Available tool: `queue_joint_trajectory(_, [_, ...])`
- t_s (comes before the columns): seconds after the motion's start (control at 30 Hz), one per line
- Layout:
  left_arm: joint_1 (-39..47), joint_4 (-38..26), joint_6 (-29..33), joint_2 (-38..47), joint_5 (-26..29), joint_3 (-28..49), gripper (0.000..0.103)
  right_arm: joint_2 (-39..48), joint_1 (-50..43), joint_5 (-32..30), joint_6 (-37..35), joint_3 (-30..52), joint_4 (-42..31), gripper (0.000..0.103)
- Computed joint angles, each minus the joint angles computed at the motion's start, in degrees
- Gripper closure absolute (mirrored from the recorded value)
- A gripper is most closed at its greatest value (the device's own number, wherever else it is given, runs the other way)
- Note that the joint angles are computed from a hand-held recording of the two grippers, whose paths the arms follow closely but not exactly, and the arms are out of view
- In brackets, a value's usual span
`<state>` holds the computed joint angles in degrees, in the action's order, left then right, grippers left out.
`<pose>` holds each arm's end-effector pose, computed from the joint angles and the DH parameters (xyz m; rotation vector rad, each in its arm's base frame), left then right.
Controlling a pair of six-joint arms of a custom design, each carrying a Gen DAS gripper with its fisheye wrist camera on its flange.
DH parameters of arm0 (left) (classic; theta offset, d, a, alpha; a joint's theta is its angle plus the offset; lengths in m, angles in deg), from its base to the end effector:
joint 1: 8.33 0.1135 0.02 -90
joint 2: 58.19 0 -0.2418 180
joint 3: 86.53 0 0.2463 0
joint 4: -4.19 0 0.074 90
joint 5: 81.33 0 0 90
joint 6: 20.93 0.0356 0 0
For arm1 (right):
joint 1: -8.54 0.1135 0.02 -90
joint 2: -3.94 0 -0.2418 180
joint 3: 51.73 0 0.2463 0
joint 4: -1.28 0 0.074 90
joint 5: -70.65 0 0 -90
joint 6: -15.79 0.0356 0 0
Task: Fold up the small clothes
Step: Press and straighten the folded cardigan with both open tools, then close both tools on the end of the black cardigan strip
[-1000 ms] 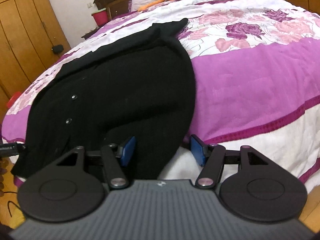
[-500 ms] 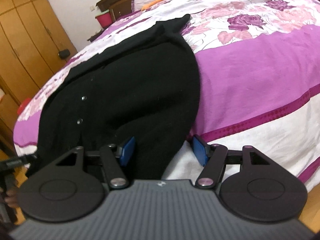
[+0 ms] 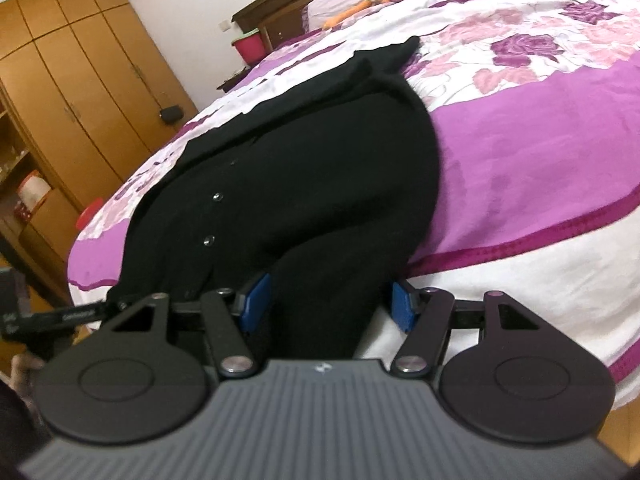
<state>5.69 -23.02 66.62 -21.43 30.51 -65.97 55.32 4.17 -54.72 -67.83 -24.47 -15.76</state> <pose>0.1396 0.0212 0.1159 -0.1390 2.2810 -0.3383 0.1725 0.0075 0.1340 -0.1113 2.2261 0.7208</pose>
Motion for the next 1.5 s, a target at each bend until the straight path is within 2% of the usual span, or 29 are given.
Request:
queue_joint_trajectory(0.1, [-0.34, 5.94, -1.79, 7.61, 0.63, 1.54, 0.054, 3.69, 0.71, -0.72, 2.55, 0.58, 3.82, 0.039])
queue_joint_trajectory(0.17, [0.19, 5.71, -2.52, 9.28, 1.38, 2.48, 0.052, 5.47, 1.4, -0.57, 3.76, 0.18, 6.65, 0.039])
queue_joint_trajectory(0.27, [4.07, 0.61, -2.15, 7.45, 6.1, 3.2, 0.05, 4.16, 2.37, 0.65, 2.49, -1.15, 7.12, 0.039])
queue_joint_trajectory(0.37, [8.53, -5.66, -1.15, 3.35, 11.52, 3.09, 0.05, 1.63, 1.12, -1.23, 0.14, -1.47, 3.69, 0.039])
queue_joint_trajectory(0.47, [9.61, -10.98, 0.98, -0.17, 14.06, 3.59, 0.05, 0.77, -0.14, -3.21, -0.47, -1.25, 1.76, 0.04])
queue_joint_trajectory(0.5, [9.27, -11.66, 0.85, -1.26, 14.15, 3.46, 0.05, 0.18, -0.02, -3.01, -0.4, -1.29, 1.26, 0.043])
queue_joint_trajectory(0.53, [8.67, -11.66, 0.22, -2.15, 13.78, 3.14, 0.05, -0.48, 0.27, -2.24, -0.15, -1.44, 1.04, 0.05])
queue_joint_trajectory(0.57, [8.05, -11.58, -0.15, -2.74, 13.22, 2.94, 0.052, -0.98, 0.75, -1.06, 0.37, -1.59, 1.05, 0.055])
queue_joint_trajectory(0.6, [7.35, -11.48, -0.57, -3.08, 12.38, 2.92, 0.058, -0.97, 1.03, -0.04, 0.79, -1.63, 1.32, 0.069])
queue_joint_trajectory(0.63, [6.84, -11.73, -1.08, -3.7, 11.67, 2.91, 0.068, -1.07, 0.9, 0.36, 1.24, -1.75, 1.5, 0.085])
queue_joint_trajectory(0.7, [8.81, -13.24, -0.28, -3.76, 13.9, 3.41, 0.082, 0.43, -1.59, -2.8, 2.61, -1.57, 2.31, 0.092])
queue_joint_trajectory(0.8, [13.38, -14.72, -0.53, -1.0, 19.93, 4.38, 0.092, -0.08, -4.73, -6.96, 4.12, -2.14, 3.53, 0.094])
queue_joint_trajectory(0.9, [17.05, -15.25, -1.83, -0.19, 24.87, 5.42, 0.094, 3.87, -10.37, -16.9, 11.68, -2.71, 10.06, 0.094])
queue_joint_trajectory(1.07, [19.52, -18.22, -4.36, -5.25, 30.46, 8.75, 0.095, 2.36, -11.62, -20.79, 21.13, -2.96, 17.84, 0.094])
queue_joint_trajectory(1.17, [18.1, -15.54, -9.21, -7.87, 30.2, 10.37, 0.095, 2.27, -9.97, -19.53, 25.77, -1.89, 22.74, 0.094])
queue_joint_trajectory(1.3, [14.98, -7.21, -17.98, -4.87, 28.13, 13.31, 0.095, 4.98, -7.65, -16.6, 30.22, 0.89, 29.16, 0.094])
queue_joint_trajectory(1.5, [8.3, 4.71, -25.16, 4.35, 19.61, 20.22, 0.095, 10.59, -4.55, -10.81, 34.22, 7.02, 36.23, 0.094])
